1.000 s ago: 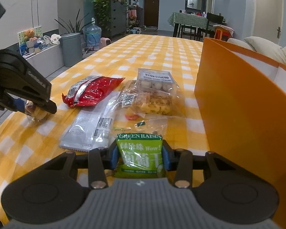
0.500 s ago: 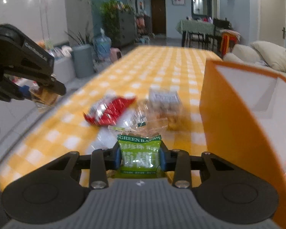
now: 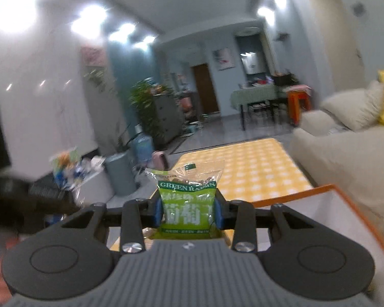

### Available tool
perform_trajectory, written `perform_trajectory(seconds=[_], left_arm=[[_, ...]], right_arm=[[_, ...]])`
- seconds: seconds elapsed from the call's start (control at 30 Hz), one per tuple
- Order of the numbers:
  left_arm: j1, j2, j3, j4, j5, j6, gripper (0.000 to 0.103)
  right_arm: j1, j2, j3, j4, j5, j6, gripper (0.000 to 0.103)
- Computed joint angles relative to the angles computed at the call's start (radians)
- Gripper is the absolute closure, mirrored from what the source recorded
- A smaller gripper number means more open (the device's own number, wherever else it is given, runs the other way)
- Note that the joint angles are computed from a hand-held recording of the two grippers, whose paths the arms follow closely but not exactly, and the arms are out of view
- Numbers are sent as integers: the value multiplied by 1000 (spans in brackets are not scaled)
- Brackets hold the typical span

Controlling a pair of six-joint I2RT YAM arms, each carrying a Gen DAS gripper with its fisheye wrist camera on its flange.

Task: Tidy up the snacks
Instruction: 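Carry the raisin bag over the box and open the right tool to drop it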

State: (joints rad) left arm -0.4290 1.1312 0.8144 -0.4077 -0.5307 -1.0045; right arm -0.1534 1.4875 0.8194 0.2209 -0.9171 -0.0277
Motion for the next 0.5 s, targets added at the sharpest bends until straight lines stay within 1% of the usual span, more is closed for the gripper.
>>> perform_trajectory(seconds=[0.07, 0.13, 0.2, 0.23, 0.27, 0.3, 0.33, 0.4, 0.43, 0.5], left_arm=[[-13, 51, 7, 60, 25, 20, 62], [-35, 85, -11, 122, 45, 32, 62], [-36, 132, -21, 192, 105, 27, 62], [-29, 153, -28, 230, 147, 28, 62], [-23, 174, -39, 273, 186, 33, 62], [-29, 193, -43, 299, 201, 35, 62], [-35, 213, -44, 317, 204, 36, 62], [-36, 257, -33, 326, 205, 48, 62], [-31, 276, -29, 328, 215, 59, 62], [-25, 308, -21, 327, 230, 74, 62]], right_arm=[[-49, 71, 125, -140, -31, -35, 67], [-77, 138, 246, -307, -30, -139, 67], [-89, 211, 361, -467, 13, -269, 67], [-91, 242, 405, -524, 48, -316, 67], [-91, 274, 446, -575, 89, -357, 67], [-92, 299, 471, -601, 110, -382, 67], [-87, 325, 495, -623, 124, -400, 67], [-88, 384, 547, -704, 146, -456, 67], [-86, 413, 576, -745, 173, -463, 67], [-64, 474, 624, -791, 250, -427, 67]])
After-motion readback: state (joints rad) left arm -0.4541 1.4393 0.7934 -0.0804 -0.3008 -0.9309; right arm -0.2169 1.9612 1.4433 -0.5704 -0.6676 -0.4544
